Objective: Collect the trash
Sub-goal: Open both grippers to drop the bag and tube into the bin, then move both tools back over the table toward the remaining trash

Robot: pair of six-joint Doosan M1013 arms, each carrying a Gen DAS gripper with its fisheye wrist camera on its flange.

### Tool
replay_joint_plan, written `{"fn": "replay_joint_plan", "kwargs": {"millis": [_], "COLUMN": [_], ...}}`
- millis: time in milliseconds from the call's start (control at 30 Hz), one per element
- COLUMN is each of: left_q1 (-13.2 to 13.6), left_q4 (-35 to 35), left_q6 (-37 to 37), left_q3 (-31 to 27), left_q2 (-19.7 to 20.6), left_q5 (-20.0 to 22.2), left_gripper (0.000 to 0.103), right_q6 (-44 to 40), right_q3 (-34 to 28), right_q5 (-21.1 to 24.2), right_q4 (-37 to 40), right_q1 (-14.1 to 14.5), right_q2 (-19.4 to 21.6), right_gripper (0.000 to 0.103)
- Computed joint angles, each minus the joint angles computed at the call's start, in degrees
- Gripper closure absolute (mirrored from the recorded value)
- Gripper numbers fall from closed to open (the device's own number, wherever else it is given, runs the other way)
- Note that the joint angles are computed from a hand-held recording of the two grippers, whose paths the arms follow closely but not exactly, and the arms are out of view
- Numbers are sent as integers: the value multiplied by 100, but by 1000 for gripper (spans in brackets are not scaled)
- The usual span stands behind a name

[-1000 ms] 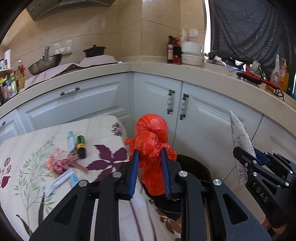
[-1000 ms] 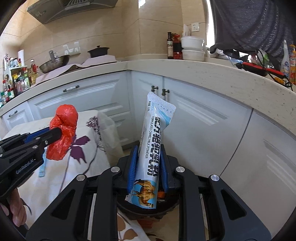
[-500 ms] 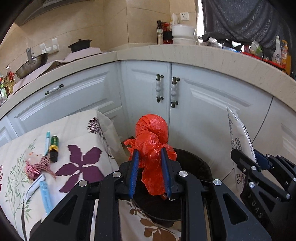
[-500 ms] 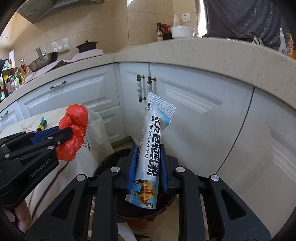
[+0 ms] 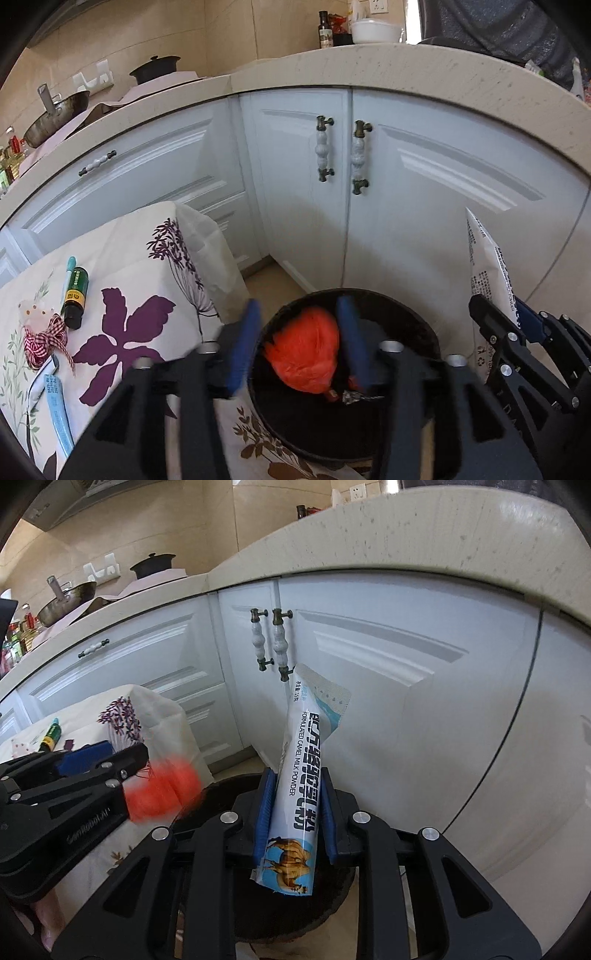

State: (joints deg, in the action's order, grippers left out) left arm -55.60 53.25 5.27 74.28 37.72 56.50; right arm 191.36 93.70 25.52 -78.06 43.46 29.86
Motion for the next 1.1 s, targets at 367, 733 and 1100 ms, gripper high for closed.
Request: {"fn": "replay_joint_plan", "kwargs": {"millis": [367,733,1100], "left_q1": [-38,-170,-209], "left_q4": [224,748,663], "left_q6": [-372,-1245,-2010], "left_q3": [295,1217,2264], "left_q2": [-292,-991,-1711], "left_q5": [-116,250,870], "left_gripper": [41,32,31], "right_q6": [106,286,-615], "right_q3": [16,-166,-641], "right_q5": [161,59,-249], "right_q4": [1,-208,301], "right_q1": [125,474,887], "right_q2": [-88,-194,-2], "right_gripper": [62,55,55]}}
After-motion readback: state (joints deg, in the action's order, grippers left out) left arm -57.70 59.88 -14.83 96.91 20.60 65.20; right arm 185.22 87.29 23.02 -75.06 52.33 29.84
